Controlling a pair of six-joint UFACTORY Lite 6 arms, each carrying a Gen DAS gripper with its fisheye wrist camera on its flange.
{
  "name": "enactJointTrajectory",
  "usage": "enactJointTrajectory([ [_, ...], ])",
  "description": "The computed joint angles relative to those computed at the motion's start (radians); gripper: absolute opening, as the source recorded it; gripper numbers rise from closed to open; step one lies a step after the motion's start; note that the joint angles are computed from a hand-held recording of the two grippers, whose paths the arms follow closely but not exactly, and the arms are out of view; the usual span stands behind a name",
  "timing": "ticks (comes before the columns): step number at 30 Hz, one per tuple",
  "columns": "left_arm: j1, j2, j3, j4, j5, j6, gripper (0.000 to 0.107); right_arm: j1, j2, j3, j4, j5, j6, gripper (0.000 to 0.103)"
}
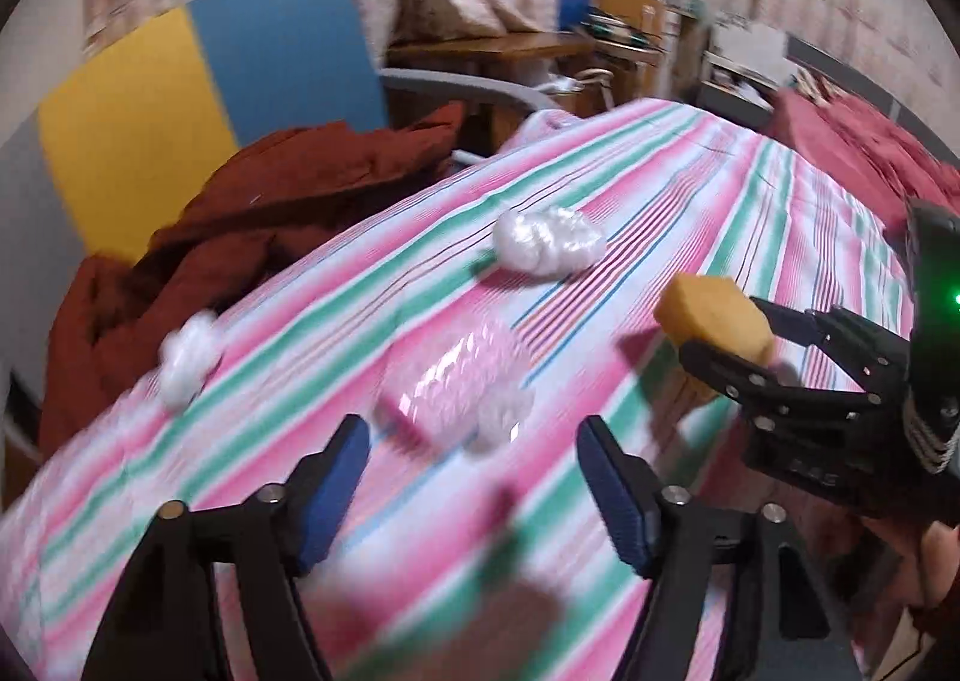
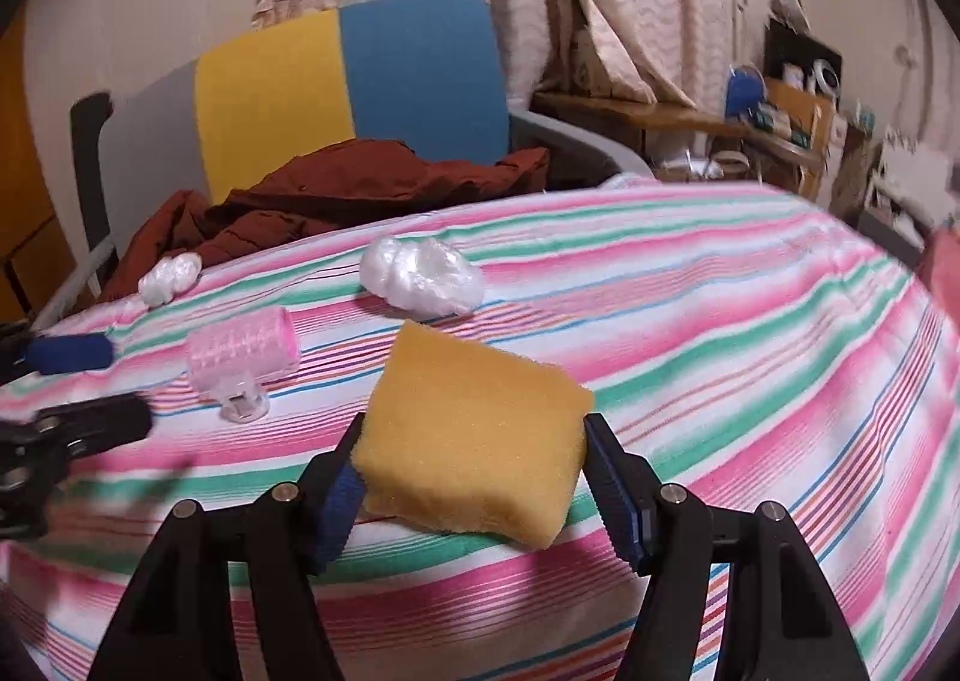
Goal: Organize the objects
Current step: 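Grasp the yellow sponge with the right tool while the left grasps the pink roller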
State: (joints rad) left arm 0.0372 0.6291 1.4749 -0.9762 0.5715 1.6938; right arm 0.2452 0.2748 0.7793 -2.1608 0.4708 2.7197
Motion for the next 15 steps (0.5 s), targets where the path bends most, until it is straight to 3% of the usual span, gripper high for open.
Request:
enactJointTrajectory([
  [3, -0.026, 0.107, 0.142, 0.056, 0.036, -0.032, 0.084, -0.066, 0.003, -0.018, -0.159, -0.047, 0.179, 0.068],
  [5, -0.054, 0.147, 0.189, 0.105, -0.003, -0.065, 0.084, -0.088, -0.002, -0.032, -0.245, -0.056, 0.272, 0.068],
  [9, -0.097, 0.211, 0.246, 0.205, -0.037, -0.130, 0.084, -0.075, 0.002, -0.031, -0.225, -0.041, 0.261, 0.068],
  [13, -0.107, 0.197, 0.174, 0.149, -0.082, -0.015, 0.084, -0.064, 0.007, -0.028, -0.192, -0.031, 0.235, 0.068],
  [15, -0.090, 0.194, 0.157, 0.092, -0.059, 0.024, 0.074, -0.066, 0.009, -0.028, -0.199, -0.031, 0.244, 0.068],
])
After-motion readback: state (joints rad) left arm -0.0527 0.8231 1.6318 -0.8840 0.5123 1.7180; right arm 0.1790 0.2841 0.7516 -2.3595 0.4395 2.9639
